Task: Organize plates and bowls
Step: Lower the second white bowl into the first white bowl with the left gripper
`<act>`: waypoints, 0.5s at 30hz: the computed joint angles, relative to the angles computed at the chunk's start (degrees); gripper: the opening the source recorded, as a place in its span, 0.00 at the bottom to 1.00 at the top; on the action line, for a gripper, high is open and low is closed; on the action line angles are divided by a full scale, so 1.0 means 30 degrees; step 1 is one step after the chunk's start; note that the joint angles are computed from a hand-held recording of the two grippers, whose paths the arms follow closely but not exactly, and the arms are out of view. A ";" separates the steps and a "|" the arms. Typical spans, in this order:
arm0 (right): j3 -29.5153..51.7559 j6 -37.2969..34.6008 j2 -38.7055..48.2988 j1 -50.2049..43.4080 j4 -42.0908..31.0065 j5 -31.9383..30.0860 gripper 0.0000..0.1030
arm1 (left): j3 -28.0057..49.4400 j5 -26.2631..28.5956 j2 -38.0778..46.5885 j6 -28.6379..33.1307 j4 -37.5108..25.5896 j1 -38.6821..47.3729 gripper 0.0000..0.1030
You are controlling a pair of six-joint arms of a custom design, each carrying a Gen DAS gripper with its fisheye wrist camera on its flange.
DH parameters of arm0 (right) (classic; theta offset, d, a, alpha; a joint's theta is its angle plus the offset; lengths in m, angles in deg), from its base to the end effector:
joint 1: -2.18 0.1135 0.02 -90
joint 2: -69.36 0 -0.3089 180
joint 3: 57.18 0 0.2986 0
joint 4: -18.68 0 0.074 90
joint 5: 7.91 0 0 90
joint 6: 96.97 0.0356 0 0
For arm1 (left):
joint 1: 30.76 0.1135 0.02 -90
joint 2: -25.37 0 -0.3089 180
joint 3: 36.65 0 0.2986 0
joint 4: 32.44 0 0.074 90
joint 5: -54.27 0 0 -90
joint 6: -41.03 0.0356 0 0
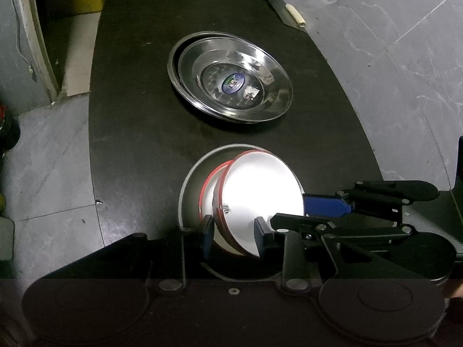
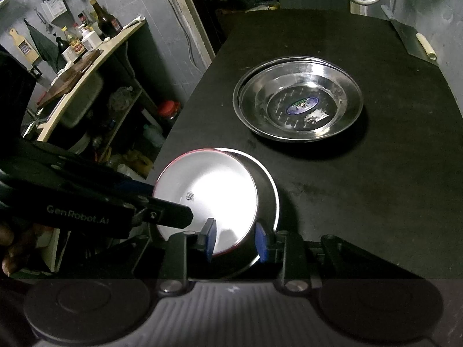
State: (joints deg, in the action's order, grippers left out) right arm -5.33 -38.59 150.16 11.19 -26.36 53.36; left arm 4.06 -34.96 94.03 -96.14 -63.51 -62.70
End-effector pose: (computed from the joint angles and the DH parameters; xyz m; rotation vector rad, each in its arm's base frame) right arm 0.2550 0.0578 0.1728 -1.0324 2.5076 0.6059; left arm 0.1930 -0.1209 0.1673 -0.3517 2.6681 -0.4889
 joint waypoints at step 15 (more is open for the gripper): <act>-0.0108 -0.0051 -0.0338 -0.0283 -0.0164 -0.0135 0.32 | 0.0509 -0.0389 0.0585 0.0026 -0.0744 -0.0377 0.41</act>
State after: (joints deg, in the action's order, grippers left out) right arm -5.66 -38.74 149.15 10.34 -26.86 52.96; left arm 5.58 -36.12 95.79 -96.07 -65.75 -63.83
